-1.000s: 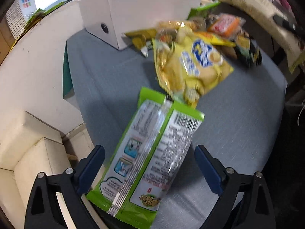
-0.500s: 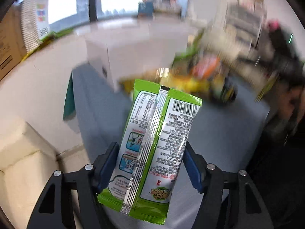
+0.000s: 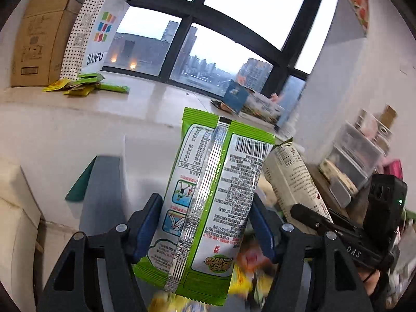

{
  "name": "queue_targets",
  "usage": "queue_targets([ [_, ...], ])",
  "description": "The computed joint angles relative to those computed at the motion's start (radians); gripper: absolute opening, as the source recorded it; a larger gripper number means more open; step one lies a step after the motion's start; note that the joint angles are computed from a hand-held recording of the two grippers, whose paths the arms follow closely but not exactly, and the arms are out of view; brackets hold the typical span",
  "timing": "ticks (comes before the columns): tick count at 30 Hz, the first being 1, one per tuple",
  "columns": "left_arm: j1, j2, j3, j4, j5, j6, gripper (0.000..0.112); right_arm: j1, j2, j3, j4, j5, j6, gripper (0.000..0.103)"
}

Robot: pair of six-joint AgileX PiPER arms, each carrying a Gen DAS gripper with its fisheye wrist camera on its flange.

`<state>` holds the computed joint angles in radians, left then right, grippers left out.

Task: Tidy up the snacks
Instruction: 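Drop both packs into the white box, opening both tools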

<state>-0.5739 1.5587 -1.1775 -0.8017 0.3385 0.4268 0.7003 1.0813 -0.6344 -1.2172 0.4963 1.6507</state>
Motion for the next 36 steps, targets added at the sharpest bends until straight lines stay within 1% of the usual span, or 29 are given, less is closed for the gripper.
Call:
queue_targets([
  [2, -0.004, 0.106, -0.137, 0.126, 0.024, -0.135, 0.071, -0.153, 0.066, -0.080, 0.124, -0.102, -0.200, 0.041],
  [4, -0.006, 0.202, -0.267, 0.237, 0.063, -0.254, 0.071, -0.276, 0.143, -0.159, 0.270, -0.180, -0.400, 0.041],
  [6, -0.018, 0.304, -0.426, 0.413, 0.130, -0.437, 0.071, -0.365, 0.223, -0.236, 0.435, -0.219, -0.600, 0.041],
  [8, -0.022, 0.393, -0.565, 0.511, 0.197, -0.534, 0.071, -0.422, 0.299, -0.324, 0.631, -0.189, -0.800, 0.041],
  [9, -0.022, 0.426, -0.616, 0.536, 0.220, -0.556, 0.072, -0.452, 0.356, -0.394, 0.731, -0.144, -0.900, 0.041],
  [10, -0.018, 0.463, -0.675, 0.548, 0.255, -0.573, 0.075, -0.478, 0.386, -0.435, 0.831, -0.125, -1.000, 0.041],
  [11, -0.012, 0.497, -0.725, 0.548, 0.282, -0.580, 0.078, -0.503, 0.409, -0.462, 0.920, -0.120, -1.089, 0.041],
  [12, -0.010, 0.535, -0.787, 0.573, 0.330, -0.613, 0.087, -0.520, 0.434, -0.489, 0.978, -0.116, -1.148, 0.042],
  [13, -0.008, 0.565, -0.838, 0.601, 0.379, -0.652, 0.097, -0.532, 0.461, -0.521, 1.028, -0.102, -1.202, 0.049],
  [14, -0.001, 0.574, -0.849, 0.602, 0.393, -0.663, 0.101, -0.538, 0.480, -0.547, 1.051, -0.087, -1.225, 0.060],
  [15, 0.009, 0.569, -0.830, 0.578, 0.388, -0.653, 0.103, -0.542, 0.486, -0.556, 1.052, -0.079, -1.216, 0.093],
  [16, 0.014, 0.556, -0.801, 0.565, 0.375, -0.648, 0.103, -0.545, 0.482, -0.549, 1.038, -0.091, -1.186, 0.103],
  [18, 0.013, 0.524, -0.742, 0.592, 0.355, -0.665, 0.103, -0.553, 0.447, -0.498, 1.005, -0.162, -1.115, 0.103],
  [19, 0.012, 0.499, -0.698, 0.599, 0.327, -0.660, 0.103, -0.560, 0.422, -0.466, 1.006, -0.199, -1.095, 0.103],
  [20, 0.012, 0.484, -0.674, 0.601, 0.299, -0.651, 0.103, -0.567, 0.407, -0.450, 1.035, -0.216, -1.115, 0.103],
  [22, 0.008, 0.426, -0.586, 0.608, 0.231, -0.628, 0.103, -0.585, 0.358, -0.392, 1.186, -0.272, -1.249, 0.103],
  [23, 0.002, 0.393, -0.544, 0.619, 0.204, -0.623, 0.103, -0.584, 0.328, -0.359, 1.229, -0.300, -1.285, 0.103],
  [24, 0.000, 0.361, -0.504, 0.619, 0.186, -0.608, 0.103, -0.579, 0.315, -0.349, 1.233, -0.309, -1.285, 0.103],
  [25, -0.003, 0.329, -0.469, 0.614, 0.174, -0.585, 0.103, -0.570, 0.277, -0.314, 1.196, -0.326, -1.247, 0.103],
  [26, -0.005, 0.292, -0.428, 0.612, 0.156, -0.570, 0.103, -0.557, 0.266, -0.306, 1.119, -0.335, -1.171, 0.103],
  [28, -0.011, 0.215, -0.333, 0.595, 0.100, -0.530, 0.103, -0.539, 0.178, -0.225, 0.919, -0.378, -0.993, 0.103],
  [29, -0.015, 0.176, -0.287, 0.595, 0.075, -0.517, 0.103, -0.522, 0.127, -0.190, 0.819, -0.377, -0.903, 0.103],
  [30, -0.020, 0.139, -0.250, 0.596, 0.074, -0.506, 0.103, -0.493, 0.087, -0.168, 0.728, -0.352, -0.811, 0.103],
  [31, -0.020, 0.106, -0.221, 0.581, 0.088, -0.479, 0.103, -0.467, 0.058, -0.152, 0.678, -0.328, -0.755, 0.103],
  [32, -0.027, 0.069, -0.189, 0.594, 0.101, -0.481, 0.103, -0.431, 0.019, -0.124, 0.667, -0.312, -0.736, 0.103],
  [33, -0.033, 0.029, -0.146, 0.583, 0.087, -0.463, 0.103, -0.415, -0.009, -0.103, 0.679, -0.316, -0.740, 0.103],
  [34, -0.036, -0.017, -0.093, 0.555, 0.065, -0.428, 0.103, -0.384, -0.077, -0.049, 0.651, -0.331, -0.703, 0.103],
  [35, -0.042, -0.070, -0.034, 0.536, 0.040, -0.403, 0.103, -0.361, -0.113, -0.026, 0.584, -0.322, -0.634, 0.103],
  [36, -0.048, -0.114, 0.013, 0.520, 0.026, -0.379, 0.103, -0.315, -0.170, 0.006, 0.484, -0.288, -0.534, 0.103],
])
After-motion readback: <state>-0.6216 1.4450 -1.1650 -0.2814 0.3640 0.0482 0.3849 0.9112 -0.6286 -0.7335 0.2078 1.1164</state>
